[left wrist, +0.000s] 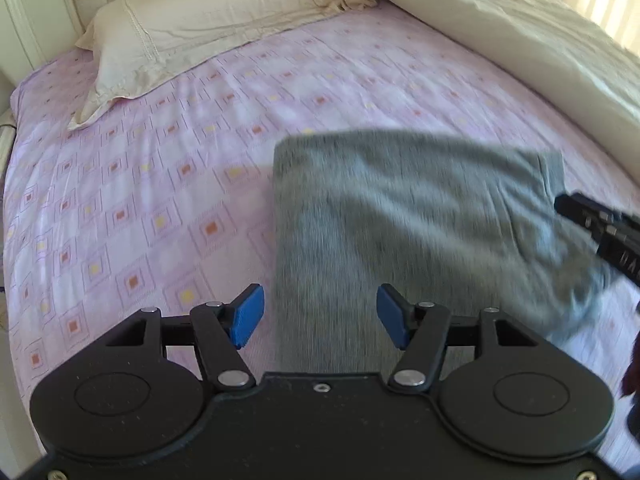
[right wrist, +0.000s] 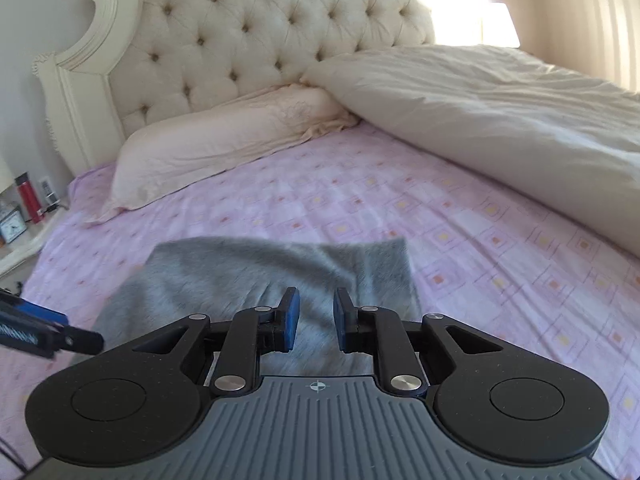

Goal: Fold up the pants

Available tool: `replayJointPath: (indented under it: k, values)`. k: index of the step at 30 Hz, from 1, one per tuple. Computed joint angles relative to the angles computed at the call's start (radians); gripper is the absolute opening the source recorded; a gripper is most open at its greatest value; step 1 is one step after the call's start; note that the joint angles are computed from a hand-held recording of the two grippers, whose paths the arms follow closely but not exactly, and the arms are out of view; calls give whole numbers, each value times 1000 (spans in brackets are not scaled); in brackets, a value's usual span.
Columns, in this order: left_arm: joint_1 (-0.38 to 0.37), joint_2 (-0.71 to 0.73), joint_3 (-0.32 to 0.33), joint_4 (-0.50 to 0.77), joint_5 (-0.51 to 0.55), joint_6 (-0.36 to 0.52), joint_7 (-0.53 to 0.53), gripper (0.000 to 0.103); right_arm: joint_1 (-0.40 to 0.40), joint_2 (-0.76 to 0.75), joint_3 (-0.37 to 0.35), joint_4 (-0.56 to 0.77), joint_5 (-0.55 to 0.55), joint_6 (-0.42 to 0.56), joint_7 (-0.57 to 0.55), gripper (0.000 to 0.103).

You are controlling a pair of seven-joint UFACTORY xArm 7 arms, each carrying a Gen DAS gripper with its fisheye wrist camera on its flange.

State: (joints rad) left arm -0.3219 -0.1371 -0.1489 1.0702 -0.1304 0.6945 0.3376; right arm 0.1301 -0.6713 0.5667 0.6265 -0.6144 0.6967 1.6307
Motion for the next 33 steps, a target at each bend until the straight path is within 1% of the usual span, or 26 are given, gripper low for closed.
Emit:
replayJointPath:
  k: [2,5,6,7,9,10,11,13,14,15,17,18,19,22,23,24,25,26,27,28,30,33]
  values:
    - [3,-26,-1,-48,21,-5,0,64,44,28,-19,26,48,44,-58,19]
    - [8,-39,9,-88,16,38,5,67,122,98,-59,78,141,127,-165,23]
    - [12,-37,11,-92,19,52,3,70,131,121,-50,100,143,160,-178,24]
    - [14,-35,16,-91,9,71,8,70,134,140,-38,124,131,193,-185,24]
    - [17,-35,27,-82,-26,90,23,70,157,169,-50,167,136,241,-212,26]
    - [19,-35,32,-71,-41,104,36,69,166,163,-56,172,134,244,-204,27]
    - [20,-36,36,-60,-56,111,52,68,170,139,-63,158,126,224,-179,29]
    - [22,-47,38,-52,-71,78,77,66,153,52,-65,97,105,164,-82,50]
    - [23,-49,37,-47,-76,50,87,65,135,11,-58,71,105,163,-31,56]
    - [24,-44,37,-37,-80,27,93,65,122,-14,-58,58,115,182,-8,61]
    - [27,-10,38,6,-87,15,93,66,103,-40,-63,37,139,222,12,61]
    - [30,10,39,28,-95,17,94,66,99,-51,-69,20,151,226,23,61]
    - [32,32,38,51,-100,22,94,66,100,-66,-84,-6,165,209,31,61]
    - [41,93,36,99,-114,53,115,69,115,-96,-148,-109,233,75,52,62]
    - [45,109,35,107,-116,61,122,69,108,-99,-151,-139,252,30,71,64]
    - [47,130,31,120,-108,70,116,69,94,-104,-147,-166,261,-21,97,70]
    - [49,142,27,124,-102,79,111,70,71,-113,-132,-191,259,-73,128,73]
    - [51,154,25,130,-105,84,111,71,41,-119,-105,-203,241,-106,150,73]
    - [53,167,22,135,-111,80,112,75,29,-111,-100,-206,236,-128,146,74]
    - [54,171,19,129,-114,68,111,82,18,-99,-95,-206,229,-150,139,76]
    - [54,191,14,139,-112,54,105,90,-8,-85,-79,-207,215,-190,137,79]
    - [59,230,8,172,-138,68,116,98,-34,-87,-67,-216,207,-232,138,80]
